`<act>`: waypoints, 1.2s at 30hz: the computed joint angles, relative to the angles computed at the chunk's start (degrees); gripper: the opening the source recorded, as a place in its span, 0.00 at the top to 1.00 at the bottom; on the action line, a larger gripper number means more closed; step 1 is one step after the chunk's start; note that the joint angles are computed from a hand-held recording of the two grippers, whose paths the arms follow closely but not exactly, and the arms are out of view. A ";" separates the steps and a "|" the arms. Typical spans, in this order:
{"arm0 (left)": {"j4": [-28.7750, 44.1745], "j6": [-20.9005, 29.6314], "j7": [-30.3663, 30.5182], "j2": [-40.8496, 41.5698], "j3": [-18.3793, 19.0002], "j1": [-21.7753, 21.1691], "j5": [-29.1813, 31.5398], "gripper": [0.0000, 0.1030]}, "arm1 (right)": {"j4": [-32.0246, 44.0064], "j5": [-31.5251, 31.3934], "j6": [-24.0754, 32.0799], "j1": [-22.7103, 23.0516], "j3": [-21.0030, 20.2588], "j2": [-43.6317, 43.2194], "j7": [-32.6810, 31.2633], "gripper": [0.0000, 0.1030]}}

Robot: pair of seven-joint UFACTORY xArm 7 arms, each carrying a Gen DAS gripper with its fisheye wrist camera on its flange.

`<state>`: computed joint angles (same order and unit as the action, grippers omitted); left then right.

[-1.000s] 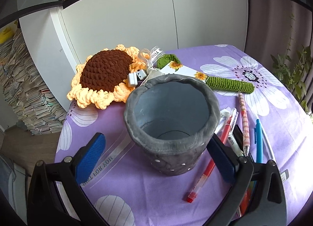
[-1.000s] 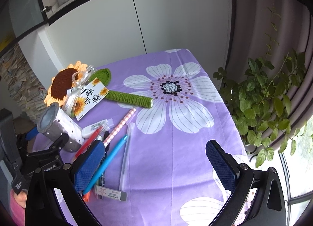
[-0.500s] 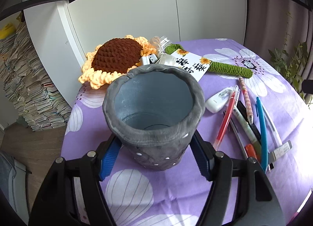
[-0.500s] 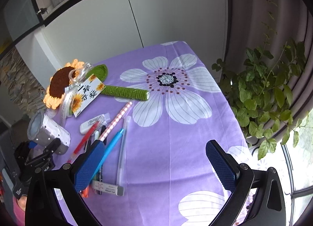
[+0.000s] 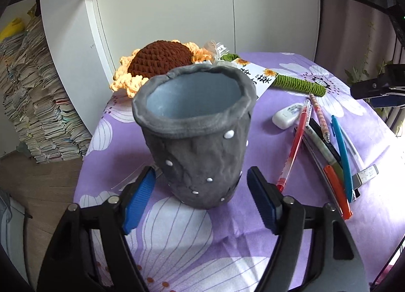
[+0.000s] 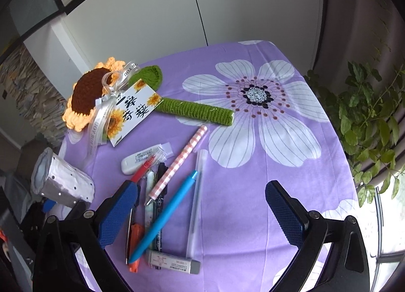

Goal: Organize stationery
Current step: 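Grasp the pink striped pen with the right gripper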

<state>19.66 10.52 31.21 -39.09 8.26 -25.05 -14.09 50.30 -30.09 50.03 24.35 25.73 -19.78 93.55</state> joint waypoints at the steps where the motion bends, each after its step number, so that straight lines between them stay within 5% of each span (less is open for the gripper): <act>1: -0.51 -1.06 0.02 -0.57 -0.02 -0.11 -0.10 0.17 | 0.07 0.29 -0.44 -0.06 -0.41 0.12 -0.28 0.10; 7: -1.61 -8.45 -2.89 -0.11 -0.53 -0.34 1.34 0.16 | -0.78 4.47 -5.68 -0.92 -3.81 0.87 -3.11 0.22; 11: -0.77 -7.00 -2.54 -0.05 3.37 -3.21 2.32 0.36 | -2.57 9.32 -11.54 -2.12 -6.65 1.59 -5.02 0.23; 18: -0.72 -5.95 -0.74 -0.97 6.08 -5.65 1.22 0.36 | -1.92 15.69 -13.73 -3.29 -8.90 5.15 -9.01 0.40; 23: -0.65 -5.74 -0.09 -0.99 6.00 -5.77 0.51 0.36 | 2.58 16.01 -11.49 -3.02 -9.27 10.03 -12.50 0.69; 33: -0.10 -4.98 1.16 -0.64 6.53 -6.33 -0.83 0.36 | 9.48 14.19 -5.92 -2.17 -11.38 15.69 -13.65 0.70; 36: -0.17 -4.90 1.40 -0.73 6.43 -6.30 -1.22 0.36 | 12.55 12.22 -3.46 -1.20 -11.54 18.13 -14.24 0.84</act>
<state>19.50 5.62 32.61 -39.82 14.69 -31.35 -15.31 62.84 -17.87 46.58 23.15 14.19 -1.65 79.31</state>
